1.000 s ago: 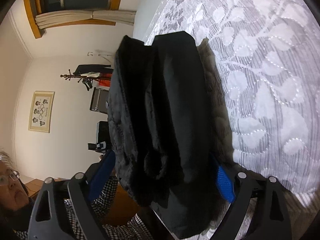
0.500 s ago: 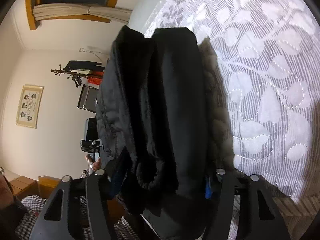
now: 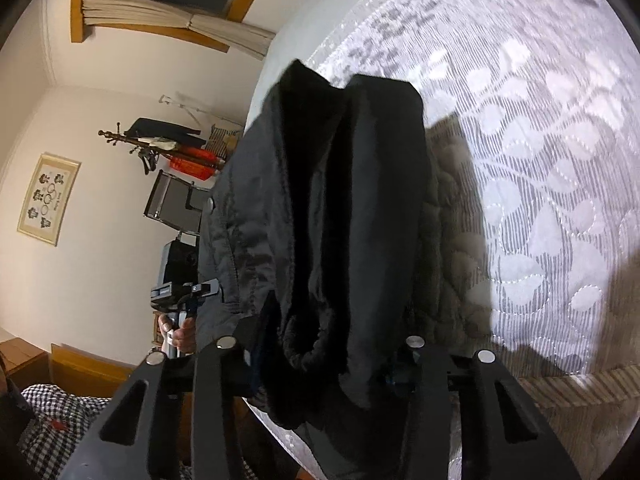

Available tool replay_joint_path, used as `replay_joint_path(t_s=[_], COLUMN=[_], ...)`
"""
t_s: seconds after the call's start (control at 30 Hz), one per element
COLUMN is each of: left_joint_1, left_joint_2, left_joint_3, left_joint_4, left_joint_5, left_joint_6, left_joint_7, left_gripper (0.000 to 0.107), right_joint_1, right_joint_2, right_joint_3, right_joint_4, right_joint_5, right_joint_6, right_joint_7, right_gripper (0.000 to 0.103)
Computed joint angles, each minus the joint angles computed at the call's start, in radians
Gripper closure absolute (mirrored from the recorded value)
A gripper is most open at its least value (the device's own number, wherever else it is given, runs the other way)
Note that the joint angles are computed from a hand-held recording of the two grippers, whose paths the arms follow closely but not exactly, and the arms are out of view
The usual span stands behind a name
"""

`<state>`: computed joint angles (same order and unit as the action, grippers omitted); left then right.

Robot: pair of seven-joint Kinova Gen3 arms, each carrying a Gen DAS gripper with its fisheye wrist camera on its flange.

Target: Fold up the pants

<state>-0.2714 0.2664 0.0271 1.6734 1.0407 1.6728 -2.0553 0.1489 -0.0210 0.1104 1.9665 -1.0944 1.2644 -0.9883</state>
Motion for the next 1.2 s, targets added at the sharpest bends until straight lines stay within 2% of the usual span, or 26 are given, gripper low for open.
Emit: replay_joint_path(t_s=[0.2,0.3,0.43,0.63,0.83,0.9,1.0,1.07,1.1,1.2], left_joint_1=[0.009,0.019,0.027,0.017,0.011,0.0,-0.03,-0.052,-0.055,-0.055], left_joint_2=[-0.013,-0.012,0.007,0.083,0.184,0.202,0.212,0.212,0.213,0.199], left_joint_3=[0.005,0.013,0.025,0.051,0.084,0.1,0.118,0.117,0.117,0.118], left_joint_4=[-0.022,-0.062,-0.148,-0.29,-0.409,-0.401,-0.373,-0.349,-0.348,-0.334], left_joint_5=[0.038,0.048,0.068,0.062,-0.034,-0.037,-0.019,-0.02,-0.022,-0.034], left_joint_6=[-0.018,-0.028,-0.05,-0.096,-0.119,-0.126,-0.129,-0.126,-0.122,-0.126], left_joint_7=[0.004,0.021,0.051,0.108,0.196,0.207,0.175,0.135,0.133,0.15], left_gripper=[0.071,0.071,0.071,0.069,0.064,0.061,0.059,0.056,0.055,0.044], right_joint_1=[-0.026,-0.042,-0.046,-0.035,-0.018,-0.013,0.035,0.053,0.06,0.07], right_joint_2=[-0.051,-0.059,-0.04,0.078,0.217,0.245,0.277,0.282,0.287,0.294], right_joint_3=[-0.001,-0.001,0.015,-0.016,-0.089,-0.109,-0.133,-0.139,-0.139,-0.144], right_joint_4=[-0.044,-0.098,-0.157,-0.298,-0.381,-0.381,-0.357,-0.344,-0.342,-0.341], right_joint_5=[0.044,0.073,0.076,0.064,0.087,0.096,0.049,0.044,0.046,0.043], right_joint_6=[-0.031,-0.037,-0.028,-0.036,-0.08,-0.101,-0.089,-0.083,-0.079,-0.083], right_joint_7=[-0.05,-0.085,-0.069,-0.065,-0.108,-0.127,-0.103,-0.087,-0.086,-0.086], right_gripper=[0.064,0.064,0.064,0.064,0.064,0.063,0.057,0.045,0.044,0.041])
